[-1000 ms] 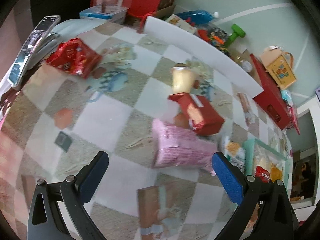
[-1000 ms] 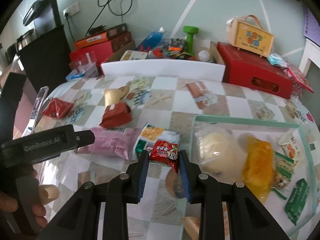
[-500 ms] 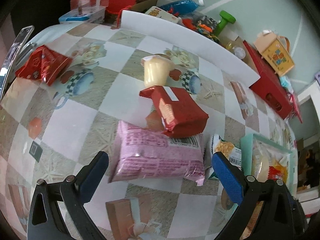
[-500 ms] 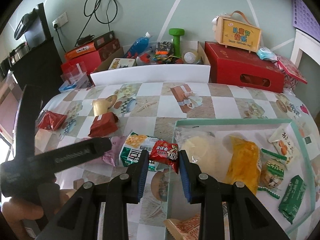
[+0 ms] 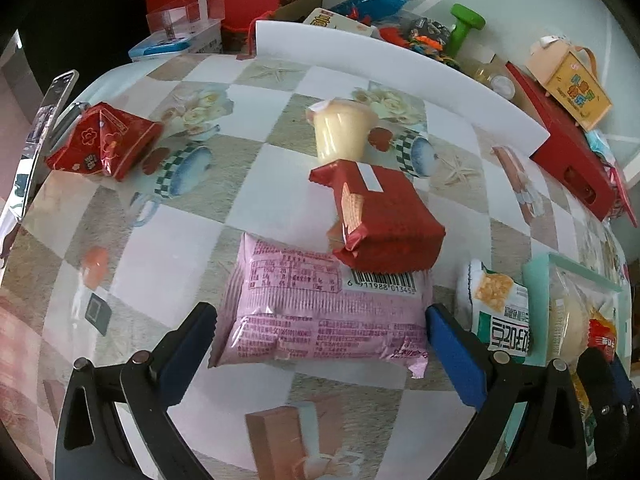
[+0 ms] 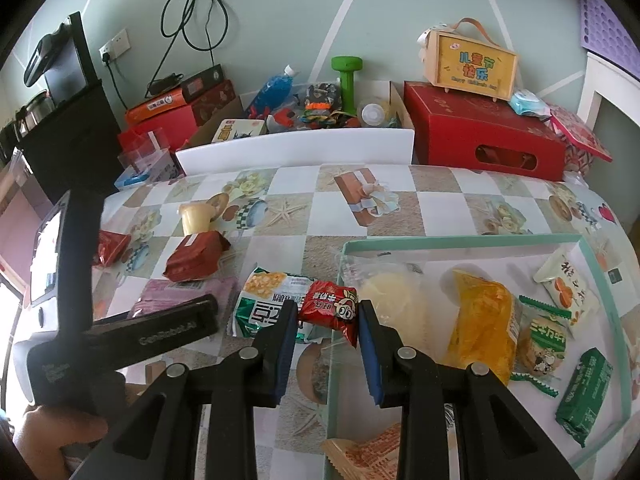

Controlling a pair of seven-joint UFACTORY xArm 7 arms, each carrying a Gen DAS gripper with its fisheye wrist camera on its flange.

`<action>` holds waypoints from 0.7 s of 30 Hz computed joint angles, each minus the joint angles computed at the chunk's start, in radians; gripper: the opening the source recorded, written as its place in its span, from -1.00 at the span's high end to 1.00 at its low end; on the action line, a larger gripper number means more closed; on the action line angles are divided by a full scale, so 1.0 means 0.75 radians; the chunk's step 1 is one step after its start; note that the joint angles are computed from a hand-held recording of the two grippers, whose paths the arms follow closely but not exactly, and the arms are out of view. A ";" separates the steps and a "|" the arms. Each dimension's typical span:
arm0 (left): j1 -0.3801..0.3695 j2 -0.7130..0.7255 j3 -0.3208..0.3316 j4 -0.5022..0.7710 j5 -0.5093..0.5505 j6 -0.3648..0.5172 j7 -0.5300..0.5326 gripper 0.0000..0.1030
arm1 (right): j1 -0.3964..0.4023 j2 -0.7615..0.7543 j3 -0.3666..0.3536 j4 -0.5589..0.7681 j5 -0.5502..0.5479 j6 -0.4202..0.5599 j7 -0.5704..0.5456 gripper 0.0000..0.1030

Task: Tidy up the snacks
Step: 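Grasp the pink bread pack with the left tool while the right tool holds the red packet, then carry both packs over the tray and open both tools to drop them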

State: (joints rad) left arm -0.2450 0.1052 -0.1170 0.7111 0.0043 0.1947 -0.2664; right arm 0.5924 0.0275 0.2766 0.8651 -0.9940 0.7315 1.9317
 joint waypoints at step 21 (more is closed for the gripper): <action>0.018 -0.099 -0.004 -0.054 -0.091 0.059 0.114 -0.61 | -0.015 -0.034 0.009 -0.021 0.008 -0.004 0.013 0.38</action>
